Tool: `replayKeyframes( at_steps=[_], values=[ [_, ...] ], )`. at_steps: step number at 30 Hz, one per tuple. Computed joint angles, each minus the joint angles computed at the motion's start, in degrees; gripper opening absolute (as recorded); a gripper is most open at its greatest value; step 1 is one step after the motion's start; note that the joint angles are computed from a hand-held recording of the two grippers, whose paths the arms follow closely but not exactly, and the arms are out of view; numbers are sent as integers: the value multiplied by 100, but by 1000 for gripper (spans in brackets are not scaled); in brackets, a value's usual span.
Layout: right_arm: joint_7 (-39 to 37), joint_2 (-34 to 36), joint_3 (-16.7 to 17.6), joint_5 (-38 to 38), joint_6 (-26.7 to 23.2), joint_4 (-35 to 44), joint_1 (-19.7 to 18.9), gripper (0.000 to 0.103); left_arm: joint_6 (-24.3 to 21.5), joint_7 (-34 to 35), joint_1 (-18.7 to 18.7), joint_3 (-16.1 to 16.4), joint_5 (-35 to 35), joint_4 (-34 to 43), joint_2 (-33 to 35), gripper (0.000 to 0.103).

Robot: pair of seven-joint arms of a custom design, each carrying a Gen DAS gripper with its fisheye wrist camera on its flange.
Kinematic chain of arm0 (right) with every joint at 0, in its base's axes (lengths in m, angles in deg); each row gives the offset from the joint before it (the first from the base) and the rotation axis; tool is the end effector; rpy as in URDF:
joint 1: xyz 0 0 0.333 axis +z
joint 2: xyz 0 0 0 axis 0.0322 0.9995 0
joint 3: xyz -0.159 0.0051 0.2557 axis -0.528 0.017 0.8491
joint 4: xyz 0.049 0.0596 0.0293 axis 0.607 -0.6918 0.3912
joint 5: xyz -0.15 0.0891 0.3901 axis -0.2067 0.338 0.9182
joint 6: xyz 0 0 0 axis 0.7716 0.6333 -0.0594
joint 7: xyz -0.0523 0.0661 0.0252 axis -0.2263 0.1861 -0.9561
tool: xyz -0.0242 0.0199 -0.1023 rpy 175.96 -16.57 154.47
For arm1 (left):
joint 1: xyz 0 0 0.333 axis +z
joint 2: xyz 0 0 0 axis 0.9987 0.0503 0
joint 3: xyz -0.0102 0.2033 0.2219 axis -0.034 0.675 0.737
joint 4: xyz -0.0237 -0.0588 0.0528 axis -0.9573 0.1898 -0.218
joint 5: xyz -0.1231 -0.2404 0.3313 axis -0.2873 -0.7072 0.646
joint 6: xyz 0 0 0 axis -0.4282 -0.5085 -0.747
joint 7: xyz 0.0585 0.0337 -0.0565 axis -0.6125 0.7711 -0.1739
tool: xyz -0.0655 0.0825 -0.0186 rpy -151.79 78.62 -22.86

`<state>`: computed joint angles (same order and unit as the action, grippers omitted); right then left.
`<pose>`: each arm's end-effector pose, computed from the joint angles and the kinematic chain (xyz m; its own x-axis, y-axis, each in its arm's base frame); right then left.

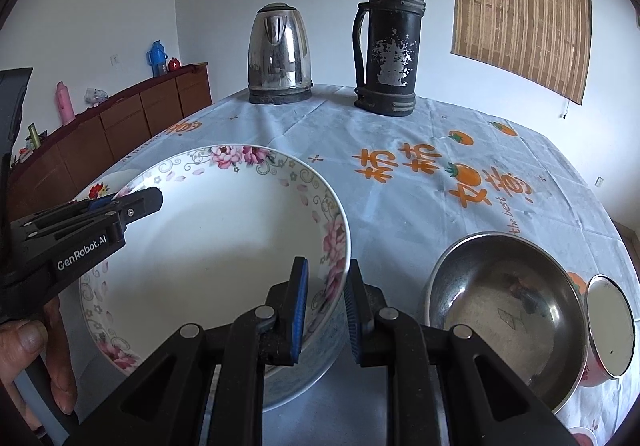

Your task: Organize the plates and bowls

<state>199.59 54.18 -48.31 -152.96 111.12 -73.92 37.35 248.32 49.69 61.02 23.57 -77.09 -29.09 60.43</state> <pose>0.5673 0.4250 0.3583 0.0020 -1.0000 0.0075 -0.6548 -0.0069 -0.7557 0.6193 -0.2162 0.3457 -0.2161 -0.9699 0.1122 -0.6433 0.0550 -0.7636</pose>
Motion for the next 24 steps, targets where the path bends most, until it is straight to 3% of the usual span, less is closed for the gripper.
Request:
replayKeyframes(
  at_steps=[24],
  values=[
    [-184, 18, 21, 208, -299, -22, 24, 20, -324, -123, 666, -656, 468, 143, 104, 17]
  ],
)
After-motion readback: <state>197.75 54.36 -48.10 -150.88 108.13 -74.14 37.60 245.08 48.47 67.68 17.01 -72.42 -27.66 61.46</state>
